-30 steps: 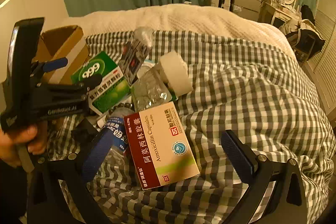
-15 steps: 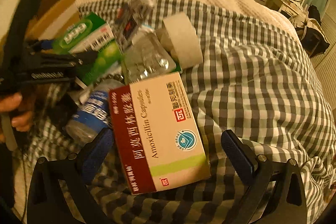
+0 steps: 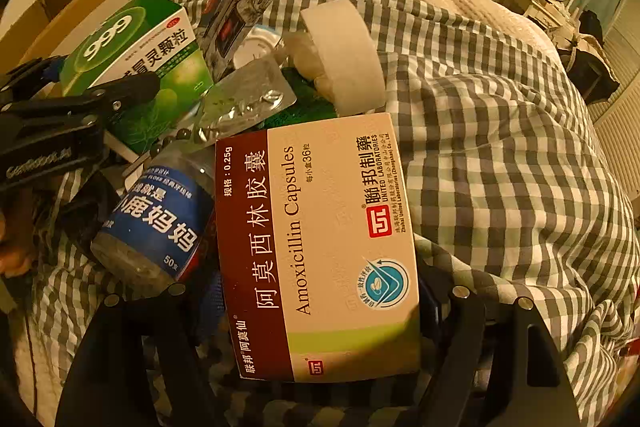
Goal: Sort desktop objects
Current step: 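Lift both boxes and carry them over the cardboard box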
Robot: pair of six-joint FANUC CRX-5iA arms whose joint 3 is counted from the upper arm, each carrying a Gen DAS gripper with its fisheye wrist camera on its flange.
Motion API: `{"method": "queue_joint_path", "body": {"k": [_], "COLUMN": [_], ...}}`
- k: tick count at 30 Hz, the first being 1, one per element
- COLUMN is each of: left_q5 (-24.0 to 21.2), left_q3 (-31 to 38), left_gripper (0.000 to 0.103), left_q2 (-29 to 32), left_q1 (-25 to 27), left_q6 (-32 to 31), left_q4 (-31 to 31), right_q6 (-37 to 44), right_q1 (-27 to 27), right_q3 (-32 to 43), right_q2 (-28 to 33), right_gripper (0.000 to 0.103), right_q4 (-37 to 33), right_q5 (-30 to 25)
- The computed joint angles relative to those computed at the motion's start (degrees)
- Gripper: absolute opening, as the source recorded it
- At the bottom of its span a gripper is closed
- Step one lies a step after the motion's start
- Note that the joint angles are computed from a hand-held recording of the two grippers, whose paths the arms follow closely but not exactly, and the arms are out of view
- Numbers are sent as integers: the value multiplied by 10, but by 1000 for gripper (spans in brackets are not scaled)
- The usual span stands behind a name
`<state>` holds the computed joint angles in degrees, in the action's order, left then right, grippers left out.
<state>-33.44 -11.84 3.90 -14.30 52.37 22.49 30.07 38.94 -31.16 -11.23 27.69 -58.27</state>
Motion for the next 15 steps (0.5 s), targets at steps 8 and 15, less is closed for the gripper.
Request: {"method": "queue_joint_path", "body": {"k": [8, 15], "left_q5": [33, 66], "left_q3": [-37, -76], "left_gripper": [86, 86], "left_q2": [-35, -75], "left_q1": [-1, -7], "left_q6": [-49, -101], "left_q4": [48, 115], "right_q6": [-67, -166], "right_q1": [-5, -13], "right_q3": [-17, -38], "right_q2": [-22, -42], "right_gripper": [76, 76], "right_q4": [47, 117], "right_q5": [6, 9]}}
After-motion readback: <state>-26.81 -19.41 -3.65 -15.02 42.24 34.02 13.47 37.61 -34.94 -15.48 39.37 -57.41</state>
